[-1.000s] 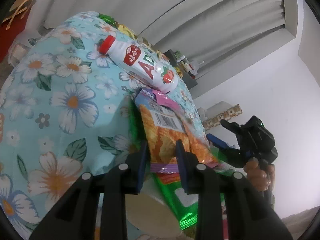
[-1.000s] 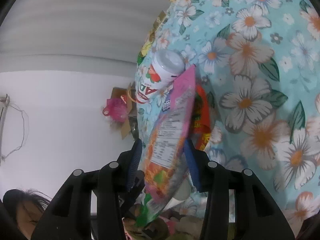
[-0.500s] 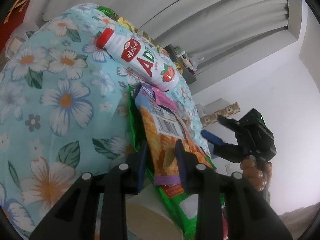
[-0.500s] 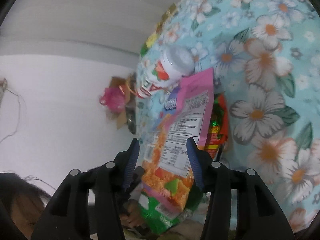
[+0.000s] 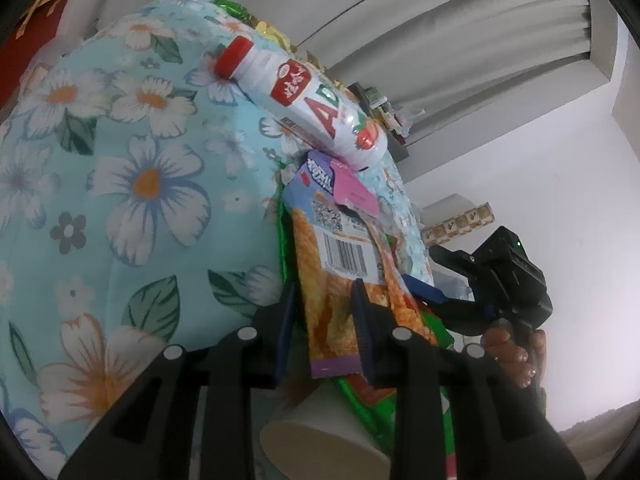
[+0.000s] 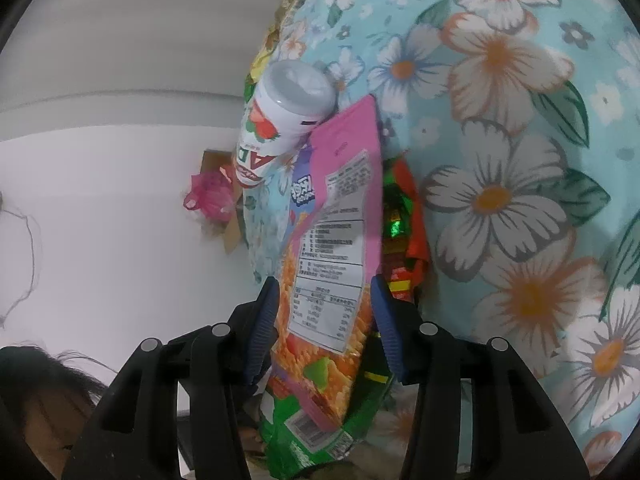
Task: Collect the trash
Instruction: 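Grasp the green snack bag with the left tool while the right tool lifts the pink chip bag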
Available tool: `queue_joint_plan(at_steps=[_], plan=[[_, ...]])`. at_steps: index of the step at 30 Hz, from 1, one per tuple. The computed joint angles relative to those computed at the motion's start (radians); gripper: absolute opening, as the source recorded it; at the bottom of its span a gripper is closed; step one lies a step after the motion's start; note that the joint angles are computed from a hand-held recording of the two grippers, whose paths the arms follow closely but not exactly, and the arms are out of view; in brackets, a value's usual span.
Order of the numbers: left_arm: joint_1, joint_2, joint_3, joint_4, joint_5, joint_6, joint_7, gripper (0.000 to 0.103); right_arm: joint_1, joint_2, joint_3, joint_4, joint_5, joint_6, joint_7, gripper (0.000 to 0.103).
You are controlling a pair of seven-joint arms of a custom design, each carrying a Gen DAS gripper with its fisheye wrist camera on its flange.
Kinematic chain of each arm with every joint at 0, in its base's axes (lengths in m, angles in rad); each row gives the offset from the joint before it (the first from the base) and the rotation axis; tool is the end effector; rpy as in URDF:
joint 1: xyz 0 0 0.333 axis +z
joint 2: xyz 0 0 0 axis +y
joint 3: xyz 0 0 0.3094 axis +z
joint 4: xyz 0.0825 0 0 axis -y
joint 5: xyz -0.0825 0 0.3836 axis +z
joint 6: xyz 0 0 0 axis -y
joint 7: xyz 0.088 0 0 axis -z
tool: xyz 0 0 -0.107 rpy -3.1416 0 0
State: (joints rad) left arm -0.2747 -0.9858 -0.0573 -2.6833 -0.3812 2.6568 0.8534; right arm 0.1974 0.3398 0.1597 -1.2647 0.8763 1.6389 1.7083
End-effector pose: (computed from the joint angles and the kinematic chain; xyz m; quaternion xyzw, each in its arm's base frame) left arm 0.3010 -0.0984 0.6146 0.7850 -0.3980 0.4747 0.0068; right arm 0.5978 0.2840 0.6054 -0.6816 0.5786 0.3746 0.2455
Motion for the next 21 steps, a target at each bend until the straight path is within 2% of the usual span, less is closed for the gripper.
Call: queue_joint_plan(at_steps=[7,12,14,16,21], plan=[[0.003,-0.002,0.001,-0.006,0.0,-0.017,-0.009,0.027,-0.01,-0.004,0.003,-0.041,0.045,-0.004,-0.012,0.046],[0.006,-0.002,-0.012,0.004,0.007,-0.019,-0.014,0.027,-0.009,0.012,0.016,-0.036,0.093,-0.008,-0.036,0.027],[0.011,-0.004,-0.018,0.007,0.01,-0.019,-0.024,0.027,-0.005,0.007,0.018,-0.051,0.103,0.007,-0.035,0.008],[0.007,-0.016,-0.017,0.003,0.007,-0.004,-0.029,0.027,-0.021,-0.01,0.021,-0.094,0.166,0.016,-0.051,0.003],[0.041,-0.064,-0.03,0.002,0.036,-0.032,-0.062,0.027,-0.054,-0.063,0.003,-0.159,0.258,0.021,-0.114,0.0]])
